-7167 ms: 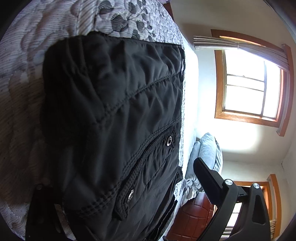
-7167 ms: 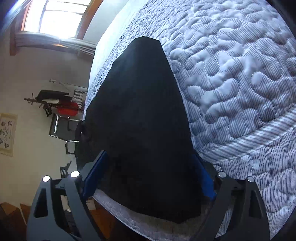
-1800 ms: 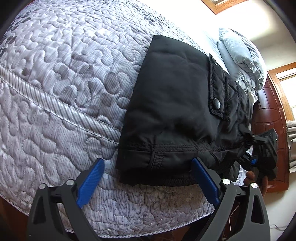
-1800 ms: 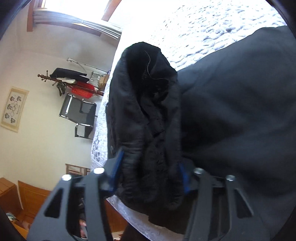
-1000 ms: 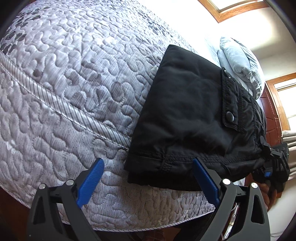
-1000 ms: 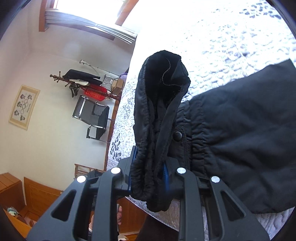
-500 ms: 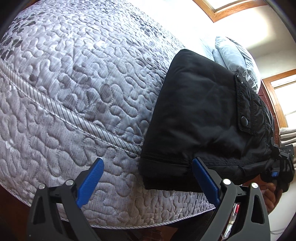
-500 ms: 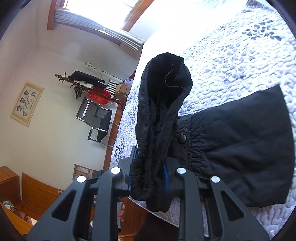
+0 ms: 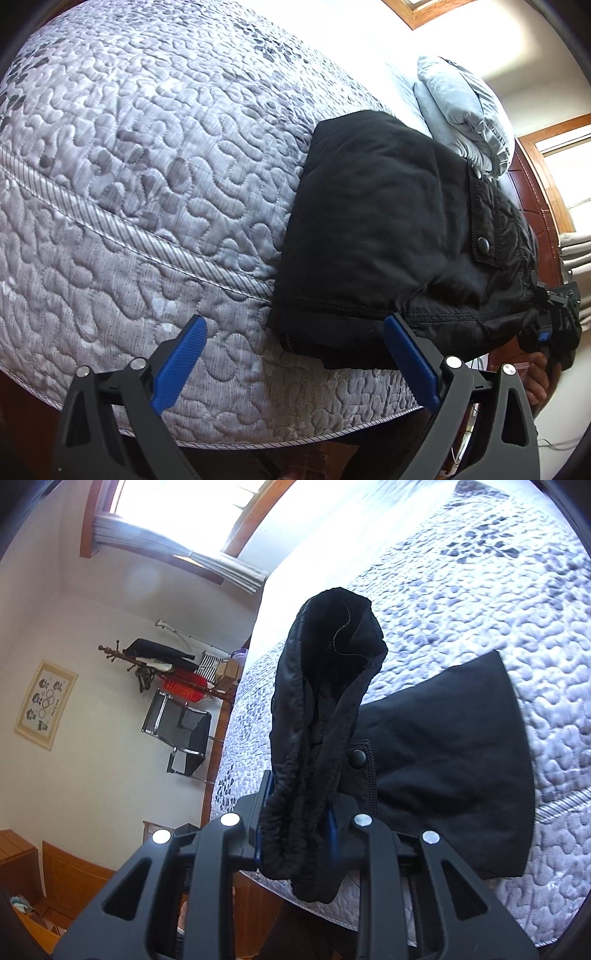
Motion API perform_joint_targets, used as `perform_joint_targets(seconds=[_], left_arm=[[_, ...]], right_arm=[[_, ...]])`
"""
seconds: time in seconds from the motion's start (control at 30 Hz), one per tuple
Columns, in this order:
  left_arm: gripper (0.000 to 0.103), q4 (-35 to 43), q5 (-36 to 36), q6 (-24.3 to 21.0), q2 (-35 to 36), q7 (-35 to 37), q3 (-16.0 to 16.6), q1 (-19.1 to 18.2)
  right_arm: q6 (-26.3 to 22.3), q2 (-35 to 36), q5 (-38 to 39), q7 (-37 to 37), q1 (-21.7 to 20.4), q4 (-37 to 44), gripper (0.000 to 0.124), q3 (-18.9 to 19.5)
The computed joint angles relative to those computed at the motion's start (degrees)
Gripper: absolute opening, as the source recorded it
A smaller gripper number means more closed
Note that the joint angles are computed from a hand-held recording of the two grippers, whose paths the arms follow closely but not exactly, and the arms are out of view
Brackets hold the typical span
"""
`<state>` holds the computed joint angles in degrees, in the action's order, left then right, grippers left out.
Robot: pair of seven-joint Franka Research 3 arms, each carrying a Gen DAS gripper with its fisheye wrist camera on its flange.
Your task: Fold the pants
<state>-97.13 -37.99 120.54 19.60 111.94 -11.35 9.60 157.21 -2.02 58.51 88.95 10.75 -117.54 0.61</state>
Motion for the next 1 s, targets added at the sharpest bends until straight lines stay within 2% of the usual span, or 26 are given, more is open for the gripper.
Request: perform_joint_targets(seconds=[0.53,0.77,1.0], left_arm=[[0.097,-0.38,1.49,-0.17,-0.45,0.64,-0.17,-1.14],[0.097,-0.05,2.10,-0.34,-0.16,0.60,-0.18,-1.29],[0.097,0.15,2.92,-0.58,0.08,0.45,-0.28,-1.46]], right_arm=[[-0.31,-2.07,2.92,0.61,-0.79,-5.26,0.024,-1.47],[-0.96,-1.43,5.46,-1.10,-1.31,-6.01,0.024,-1.70],[-1.12,-0.95,11.25,-5.67,-2.08,-7.59,0.025,-2.05]])
